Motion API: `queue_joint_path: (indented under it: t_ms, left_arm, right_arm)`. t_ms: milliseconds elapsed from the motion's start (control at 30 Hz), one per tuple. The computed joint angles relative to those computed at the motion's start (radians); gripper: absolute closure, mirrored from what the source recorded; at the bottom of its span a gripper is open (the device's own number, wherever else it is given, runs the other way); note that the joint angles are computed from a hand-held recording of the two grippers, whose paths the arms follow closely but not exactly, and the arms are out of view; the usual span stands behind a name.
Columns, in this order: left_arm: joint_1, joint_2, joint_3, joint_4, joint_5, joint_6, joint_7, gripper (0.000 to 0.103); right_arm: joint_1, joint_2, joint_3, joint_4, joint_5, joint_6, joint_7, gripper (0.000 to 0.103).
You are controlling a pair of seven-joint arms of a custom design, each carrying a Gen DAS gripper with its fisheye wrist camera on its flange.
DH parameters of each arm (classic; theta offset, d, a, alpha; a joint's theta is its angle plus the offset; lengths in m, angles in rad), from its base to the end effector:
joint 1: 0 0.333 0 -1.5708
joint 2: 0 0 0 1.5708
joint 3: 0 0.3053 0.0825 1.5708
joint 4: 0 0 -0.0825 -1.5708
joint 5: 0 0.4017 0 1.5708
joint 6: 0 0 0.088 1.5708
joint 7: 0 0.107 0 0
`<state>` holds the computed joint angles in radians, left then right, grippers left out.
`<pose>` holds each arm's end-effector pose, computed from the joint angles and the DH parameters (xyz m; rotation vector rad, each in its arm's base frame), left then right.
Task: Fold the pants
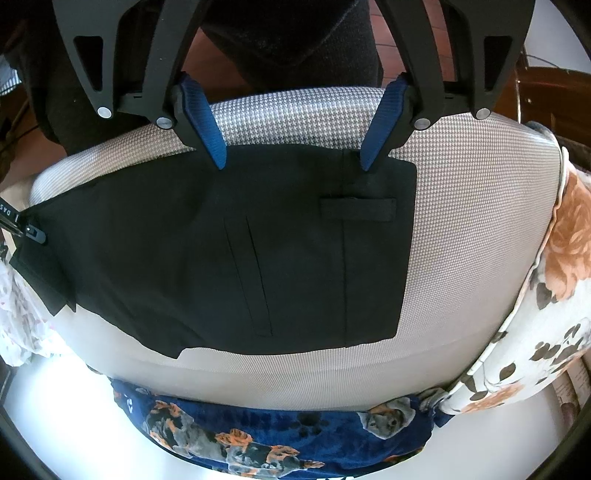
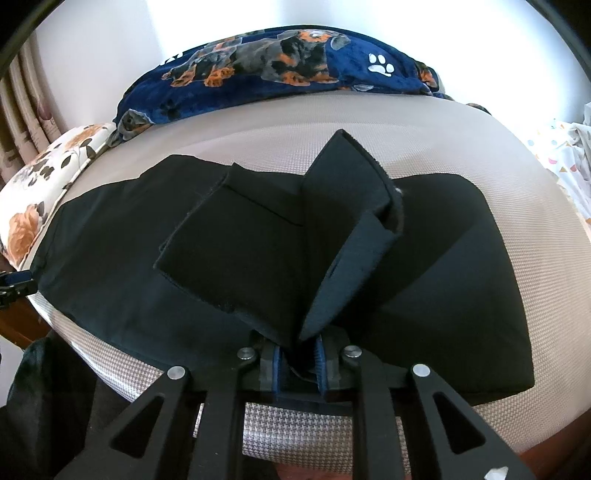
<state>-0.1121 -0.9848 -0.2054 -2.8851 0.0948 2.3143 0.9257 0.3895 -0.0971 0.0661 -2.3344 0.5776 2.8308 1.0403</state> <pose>0.3104 -0.0907 0.4516 -2.2332 1.5905 -0.4040 0.5033 0.2159 0.4154 -2.1444 1.2890 -0.2576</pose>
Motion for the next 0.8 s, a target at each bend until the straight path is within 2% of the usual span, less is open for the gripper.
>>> queue_joint_path:
  t_ms: [433,800]
  left_arm:
    - [-0.003,0.013,-0.004,0.004,0.010,-0.003,0.006,0.024]
    - [-0.003,0.023,-0.004,0.009,0.014,-0.006,0.013,0.022]
  right_arm:
    - [0.012,-0.003,0.006,-0.009,-0.008,0.019,-0.010,0.084]
    - [0.027,-0.004,0.011,-0.015,-0.014,0.031,-0.017,0.077]
